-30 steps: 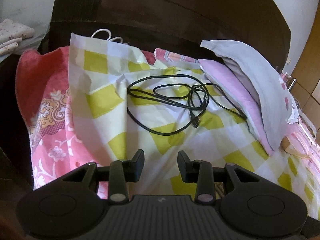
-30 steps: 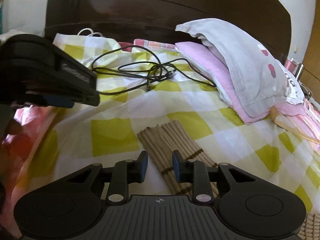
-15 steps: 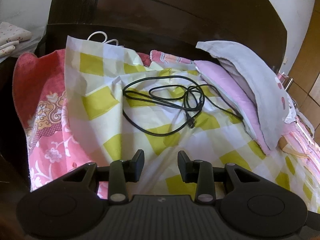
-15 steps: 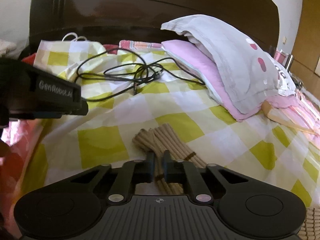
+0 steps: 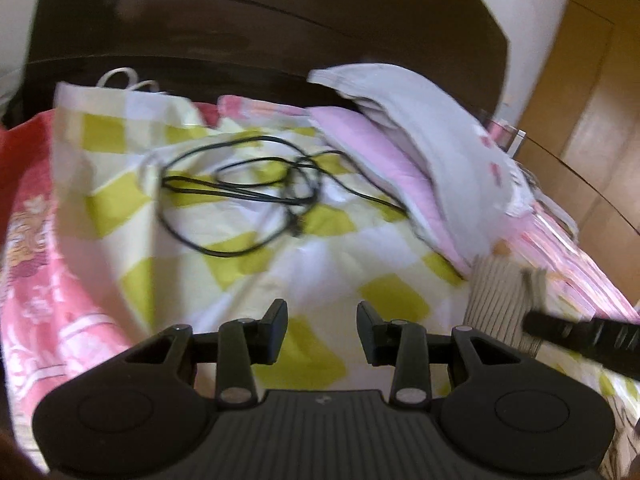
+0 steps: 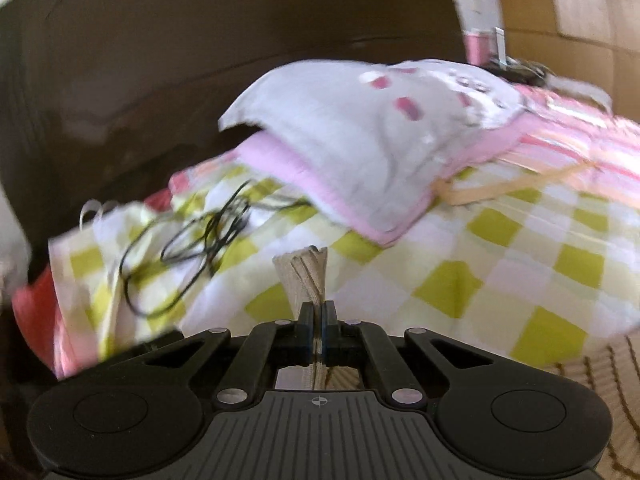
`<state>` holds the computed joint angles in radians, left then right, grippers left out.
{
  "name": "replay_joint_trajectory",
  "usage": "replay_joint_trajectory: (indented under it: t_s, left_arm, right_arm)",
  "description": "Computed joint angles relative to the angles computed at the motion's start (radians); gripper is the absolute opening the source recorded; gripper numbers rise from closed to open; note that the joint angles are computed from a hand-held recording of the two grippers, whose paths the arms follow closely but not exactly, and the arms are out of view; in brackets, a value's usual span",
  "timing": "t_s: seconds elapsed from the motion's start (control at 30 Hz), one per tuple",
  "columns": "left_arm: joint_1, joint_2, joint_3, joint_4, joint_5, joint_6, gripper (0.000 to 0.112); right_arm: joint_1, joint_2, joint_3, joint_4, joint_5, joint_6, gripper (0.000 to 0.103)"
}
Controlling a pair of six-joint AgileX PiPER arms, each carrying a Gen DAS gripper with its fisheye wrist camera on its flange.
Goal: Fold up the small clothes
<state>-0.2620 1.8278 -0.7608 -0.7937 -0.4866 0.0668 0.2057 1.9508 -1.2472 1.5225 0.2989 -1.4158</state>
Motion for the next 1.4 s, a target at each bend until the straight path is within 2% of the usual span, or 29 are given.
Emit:
replay_joint_trajectory:
  t_s: [0.1,0.23,0.3,0.4,0.53,0.73,0.8,1.17,1.4]
  left_arm:
    - [-0.024,0.004,-0.002,0.104,0.001,-0.061,0.043]
    - [-0.084,0.005,-0.009,0.158,-0.019,-0.038,0.048]
    - [-0.102,0.004,-0.021,0.219,0.007,-0.056,0.049]
    - [-0.151,0.003,-0.065,0.227,0.065,-0.029,0.050]
    - [-0.248,0.005,-0.140,0.056,0.107,0.194,0.050]
    - [-0.372,0.087,-0.334,-0.395,0.152,0.749,0.051]
    - [-0.402,0.110,-0.388,-0.499,0.159,0.874,0.051]
    - [-0.556,0.213,-0.583,-0.713,0.158,1.194,0.055]
    - [-0.644,0.290,-0.650,-0.882,0.156,1.431,0.057]
  right_arm:
    - [-0.054,-0.047,0.040,0.062,0.022,-0.037,0.001]
    - [-0.134,-0.110,0.097,0.110,0.063,-0.062,0.001]
    - [-0.185,-0.143,0.128,0.123,0.092,-0.066,0.001]
    - [-0.256,-0.188,0.172,0.141,0.130,-0.085,0.001]
    - [-0.365,-0.236,0.218,0.129,0.198,-0.076,0.001]
    - [-0.546,-0.284,0.247,0.107,0.313,-0.059,0.001]
    - [-0.609,-0.295,0.253,0.103,0.345,-0.058,0.001]
    - [-0.995,-0.303,0.318,0.101,0.534,-0.103,0.002]
    - [-1.199,-0.214,0.391,0.114,0.554,-0.201,0.002]
